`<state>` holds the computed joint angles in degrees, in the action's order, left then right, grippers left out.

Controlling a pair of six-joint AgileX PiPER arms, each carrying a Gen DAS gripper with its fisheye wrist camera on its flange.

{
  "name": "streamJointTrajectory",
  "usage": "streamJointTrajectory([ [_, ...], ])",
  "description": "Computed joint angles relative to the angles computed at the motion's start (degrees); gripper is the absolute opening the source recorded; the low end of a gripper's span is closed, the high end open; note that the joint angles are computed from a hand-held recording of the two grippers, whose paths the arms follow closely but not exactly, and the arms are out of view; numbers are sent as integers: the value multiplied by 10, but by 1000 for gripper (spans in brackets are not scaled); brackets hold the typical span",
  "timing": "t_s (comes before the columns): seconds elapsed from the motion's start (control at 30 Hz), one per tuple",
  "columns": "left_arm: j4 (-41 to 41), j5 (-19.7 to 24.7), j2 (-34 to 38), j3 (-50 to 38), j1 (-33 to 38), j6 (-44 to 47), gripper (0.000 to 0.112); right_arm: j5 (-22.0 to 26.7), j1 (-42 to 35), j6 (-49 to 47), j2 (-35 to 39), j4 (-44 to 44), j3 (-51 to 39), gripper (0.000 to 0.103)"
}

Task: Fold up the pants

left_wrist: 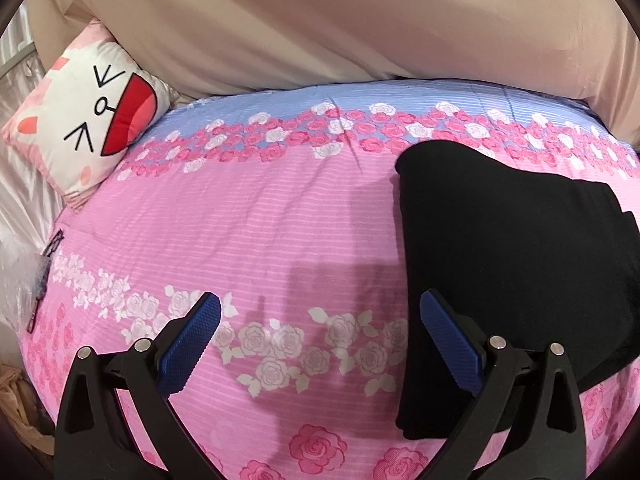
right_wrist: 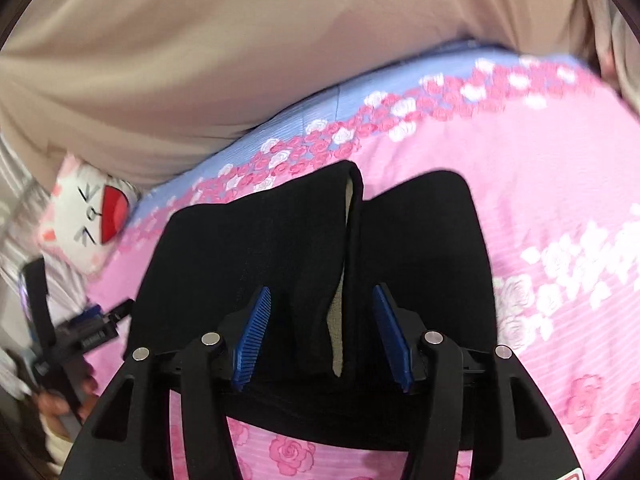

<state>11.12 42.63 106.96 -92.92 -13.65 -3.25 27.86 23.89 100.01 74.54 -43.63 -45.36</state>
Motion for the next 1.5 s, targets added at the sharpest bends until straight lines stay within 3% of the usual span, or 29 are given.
streamJointTrajectory([
  [0.03,-2,0,-1,2,-1,2,98,-21,-13,-33,9,21,-5,52],
  [0.1,8,1,-2,5,-9,-5,98,-2,-18,-89,52,53,-43,56],
  [0.23,27,0,-8,12,-21,-22,98,12,-15,-99,100,42,-88,65],
  [0.33,32,4,-9,8,-24,-24,98,38,-7,-97,97,35,-93,64],
  [0.5,31,6,-5,5,-21,-24,98,9,-17,-52,70,14,-49,64],
  [0.6,31,7,-2,5,-22,-24,98,28,-4,-61,87,9,-69,69],
  [0.7,33,7,-2,5,-21,-25,98,32,5,-59,97,-1,-79,68],
  [0.8,35,8,0,3,-22,-28,98,22,0,-49,96,-9,-74,55],
  [0.87,35,8,1,3,-22,-26,98,-14,-13,-41,82,-7,-57,42],
  [1.1,38,9,2,2,-21,-27,98,11,10,-27,77,-28,-74,36],
  [1.13,38,9,2,2,-21,-26,98,19,17,-17,68,-41,-76,31],
  [1.17,36,11,3,0,-19,-24,98,29,27,-11,55,-51,-79,17],
  [1.27,24,4,-5,6,-16,-13,98,111,76,12,14,-89,-88,11],
  [1.33,17,-3,-13,12,-16,-4,98,140,90,10,1,-80,-76,11],
  [1.4,10,-6,-15,14,-18,3,98,109,72,20,6,-49,-29,12],
  [1.47,14,-4,-8,11,-26,2,98,25,49,93,4,-88,39,17],
  [1.5,16,2,-3,8,-30,2,98,13,50,126,-14,-110,56,17],
])
